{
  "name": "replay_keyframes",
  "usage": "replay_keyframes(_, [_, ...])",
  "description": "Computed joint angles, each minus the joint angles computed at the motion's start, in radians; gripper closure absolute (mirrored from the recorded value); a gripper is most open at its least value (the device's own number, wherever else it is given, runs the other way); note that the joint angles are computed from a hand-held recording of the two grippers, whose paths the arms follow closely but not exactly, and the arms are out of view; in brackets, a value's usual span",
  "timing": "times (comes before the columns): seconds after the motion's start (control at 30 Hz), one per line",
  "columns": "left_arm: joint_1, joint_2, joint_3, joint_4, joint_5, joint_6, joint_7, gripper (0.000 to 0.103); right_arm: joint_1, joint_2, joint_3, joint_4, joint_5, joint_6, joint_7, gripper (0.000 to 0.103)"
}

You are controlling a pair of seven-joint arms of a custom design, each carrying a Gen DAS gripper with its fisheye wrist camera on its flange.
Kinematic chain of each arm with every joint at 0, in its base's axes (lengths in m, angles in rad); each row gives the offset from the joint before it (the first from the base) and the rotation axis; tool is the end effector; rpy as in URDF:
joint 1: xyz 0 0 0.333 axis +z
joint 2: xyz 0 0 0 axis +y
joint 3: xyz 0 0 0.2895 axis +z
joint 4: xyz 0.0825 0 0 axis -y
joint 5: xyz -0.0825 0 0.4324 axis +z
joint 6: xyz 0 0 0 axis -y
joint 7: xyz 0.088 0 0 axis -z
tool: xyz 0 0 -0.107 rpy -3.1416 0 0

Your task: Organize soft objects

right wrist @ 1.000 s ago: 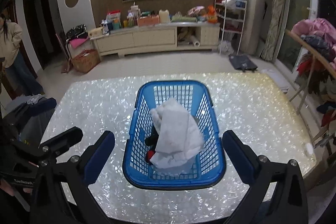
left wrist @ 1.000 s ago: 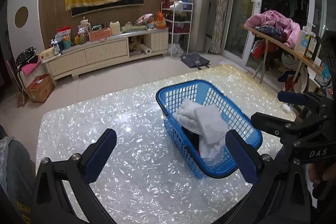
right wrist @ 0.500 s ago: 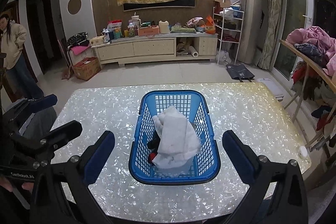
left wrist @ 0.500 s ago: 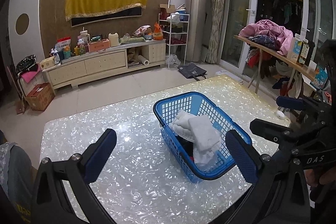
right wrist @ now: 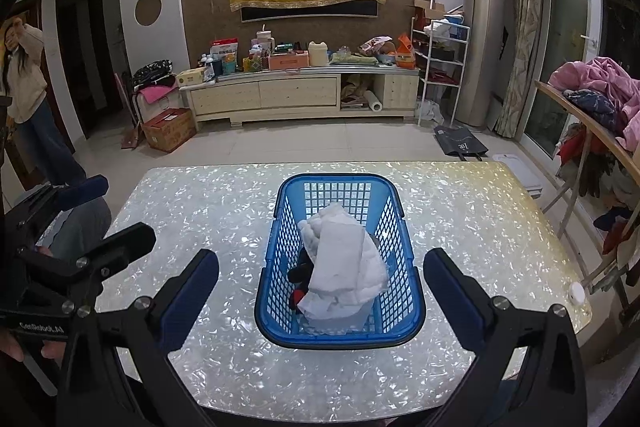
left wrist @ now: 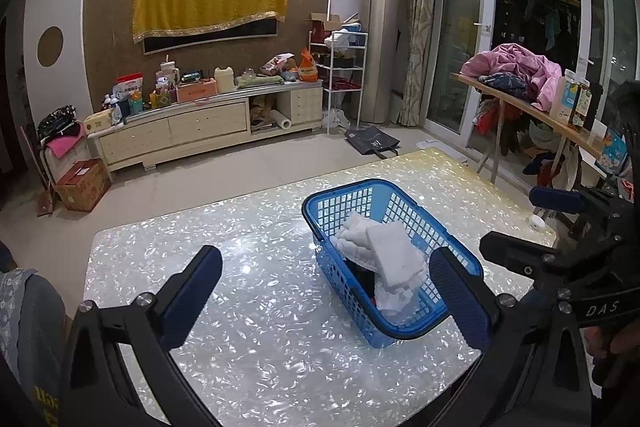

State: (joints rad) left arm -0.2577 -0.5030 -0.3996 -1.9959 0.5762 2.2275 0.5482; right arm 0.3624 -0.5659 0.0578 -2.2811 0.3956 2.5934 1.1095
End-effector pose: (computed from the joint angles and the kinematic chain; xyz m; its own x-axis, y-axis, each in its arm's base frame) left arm 0.3839 -0.3356 0.7064 0.1207 -0.9917 0.0441 -0.5365 -0.1025 -0.8377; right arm 0.4509 0.1988 0.6387 0.6001 -0.7999 0.0020 -0.4832 -0.3645 -0.7960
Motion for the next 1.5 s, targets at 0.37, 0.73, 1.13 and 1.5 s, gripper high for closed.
replay_keyframes(0.37, [0.002, -0.013, -0.002, -0.006, 0.007, -0.012, -0.012, 0.0, 0.006, 0.0, -0.012, 0.005, 0.013, -0.009, -0.031, 0.0])
replay_keyframes(0.73, [0.004, -0.02, -0.006, -0.007, 0.011, -0.012, -0.012, 0.0, 0.009, -0.008, -0.019, -0.001, 0.029, -0.009, -0.056, 0.0])
replay_keyframes(1.13, [0.005, -0.022, -0.012, -0.001, 0.019, -0.024, -0.015, 0.0, 0.011, -0.009, -0.025, 0.001, 0.048, -0.016, -0.079, 0.0])
replay_keyframes(1.5, [0.004, -0.027, -0.012, -0.002, 0.022, -0.021, -0.014, 0.0, 0.01, -0.009, -0.026, 0.0, 0.056, -0.015, -0.089, 0.0])
